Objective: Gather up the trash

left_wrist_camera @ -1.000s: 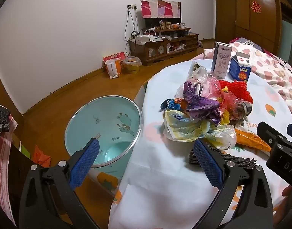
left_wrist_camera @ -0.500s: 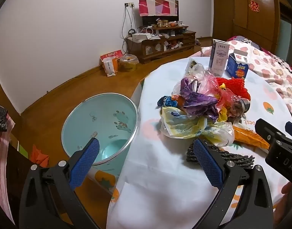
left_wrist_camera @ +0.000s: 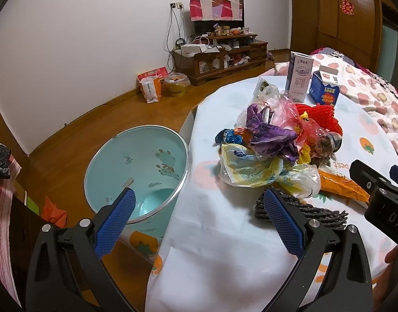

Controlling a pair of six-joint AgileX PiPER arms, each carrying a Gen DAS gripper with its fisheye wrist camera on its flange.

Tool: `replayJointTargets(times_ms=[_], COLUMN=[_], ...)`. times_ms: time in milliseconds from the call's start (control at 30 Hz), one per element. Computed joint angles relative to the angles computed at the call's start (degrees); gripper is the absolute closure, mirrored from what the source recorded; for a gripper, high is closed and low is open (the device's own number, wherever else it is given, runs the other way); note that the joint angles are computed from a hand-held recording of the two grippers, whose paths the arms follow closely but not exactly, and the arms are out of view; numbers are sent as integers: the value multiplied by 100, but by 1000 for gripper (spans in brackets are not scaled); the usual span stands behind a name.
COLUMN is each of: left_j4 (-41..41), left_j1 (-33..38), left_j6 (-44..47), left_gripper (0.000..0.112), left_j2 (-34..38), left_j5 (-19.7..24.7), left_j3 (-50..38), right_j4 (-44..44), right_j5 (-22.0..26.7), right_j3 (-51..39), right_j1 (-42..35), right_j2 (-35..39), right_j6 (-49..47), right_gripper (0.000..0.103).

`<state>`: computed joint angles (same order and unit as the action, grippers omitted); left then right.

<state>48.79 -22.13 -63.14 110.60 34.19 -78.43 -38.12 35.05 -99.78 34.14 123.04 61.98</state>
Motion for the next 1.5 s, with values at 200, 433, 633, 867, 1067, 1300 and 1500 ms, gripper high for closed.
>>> replayJointTargets(times_ms=[200, 433, 633, 867, 1067, 1300, 1500], left_j4=[0, -13, -14, -8, 9, 25, -15], left_j1=[22, 24, 29, 28, 25, -9, -51], left_j6=[-2, -2, 16, -1, -3, -38, -19], left_gripper=[15, 15, 15, 15, 15, 15, 15], left_j2=[12, 18, 32, 29, 31, 55, 97], left_j5=[-52, -24, -19, -16, -27, -1, 20], left_j3=[22, 21, 7, 19, 26, 9, -23], right_j4=[-26, -39, -62, -69, -136, -163, -120], right_j5=[-3, -36, -48, -37, -55, -46, -75], right_j3=[0, 52, 65, 68, 100, 118, 167], right_j1=[5, -19, -18, -19, -15, -20, -68], right_j2=[1, -27, -46, -65, -83, -97, -131], right_j6=[0, 48, 69, 74, 125, 153, 119], right_gripper=[4, 4, 4, 4, 4, 4, 4])
